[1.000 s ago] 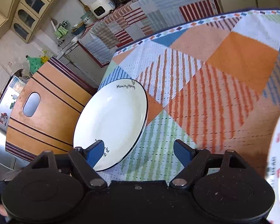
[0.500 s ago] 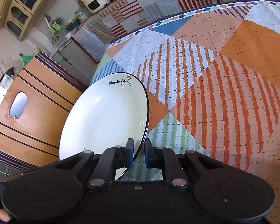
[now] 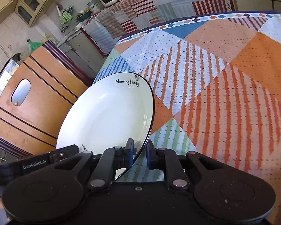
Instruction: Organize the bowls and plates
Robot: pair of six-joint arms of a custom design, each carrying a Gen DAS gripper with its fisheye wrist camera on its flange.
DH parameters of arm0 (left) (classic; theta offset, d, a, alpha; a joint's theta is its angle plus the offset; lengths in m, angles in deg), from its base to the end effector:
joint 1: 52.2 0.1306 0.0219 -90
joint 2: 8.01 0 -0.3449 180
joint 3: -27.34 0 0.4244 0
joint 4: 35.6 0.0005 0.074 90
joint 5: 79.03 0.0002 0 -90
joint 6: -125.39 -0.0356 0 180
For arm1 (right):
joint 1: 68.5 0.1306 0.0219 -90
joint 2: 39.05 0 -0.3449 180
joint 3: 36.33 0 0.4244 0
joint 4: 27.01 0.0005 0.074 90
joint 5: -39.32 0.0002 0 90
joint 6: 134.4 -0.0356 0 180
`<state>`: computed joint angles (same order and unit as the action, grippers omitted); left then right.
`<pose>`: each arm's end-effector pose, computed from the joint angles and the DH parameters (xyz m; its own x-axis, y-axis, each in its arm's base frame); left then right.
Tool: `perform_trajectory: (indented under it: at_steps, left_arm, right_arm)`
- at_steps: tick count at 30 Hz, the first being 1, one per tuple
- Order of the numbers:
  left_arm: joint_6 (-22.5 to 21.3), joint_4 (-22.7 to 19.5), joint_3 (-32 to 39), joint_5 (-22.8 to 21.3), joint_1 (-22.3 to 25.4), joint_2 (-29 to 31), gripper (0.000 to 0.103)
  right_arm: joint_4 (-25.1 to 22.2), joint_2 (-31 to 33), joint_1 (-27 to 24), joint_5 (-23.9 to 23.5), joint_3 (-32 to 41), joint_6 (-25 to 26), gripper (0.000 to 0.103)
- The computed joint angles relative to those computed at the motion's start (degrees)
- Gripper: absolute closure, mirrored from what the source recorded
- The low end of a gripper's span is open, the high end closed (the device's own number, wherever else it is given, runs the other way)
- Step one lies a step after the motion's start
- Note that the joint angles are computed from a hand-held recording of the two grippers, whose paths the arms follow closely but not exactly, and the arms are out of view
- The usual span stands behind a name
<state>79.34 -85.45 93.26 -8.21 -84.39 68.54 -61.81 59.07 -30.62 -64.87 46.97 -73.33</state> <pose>0.3543 -0.2098 0.2940 -0.7843 -0.2809 -0.5532 -0.2475 0.9593 -0.1361 0.4299 0.3448 0.2807 -0.8748 -0.0864 -0.4767 -0.3398 0.8106 0.4768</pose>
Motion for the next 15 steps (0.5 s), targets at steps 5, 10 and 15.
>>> perform_trajectory:
  at_steps: [5, 10, 15]
  left_arm:
    - [0.34, -1.62, 0.54, 1.06, -3.70, -2.10, 0.076]
    - [1.17, -3.28, 2.20, 0.44, -8.25, -2.08, 0.076]
    - [2.17, -4.03, 3.89, 1.79, -11.33, -0.21, 0.076]
  right_arm:
    - [-3.06, -5.51, -1.14, 0.18, -3.02, 2.04, 0.085]
    - [-5.46, -13.10, -2.12, 0.95, -8.23, 4.38, 0.084]
    - [-8.54, -17.84, -3.31, 1.59, -11.68, 6.12, 0.083]
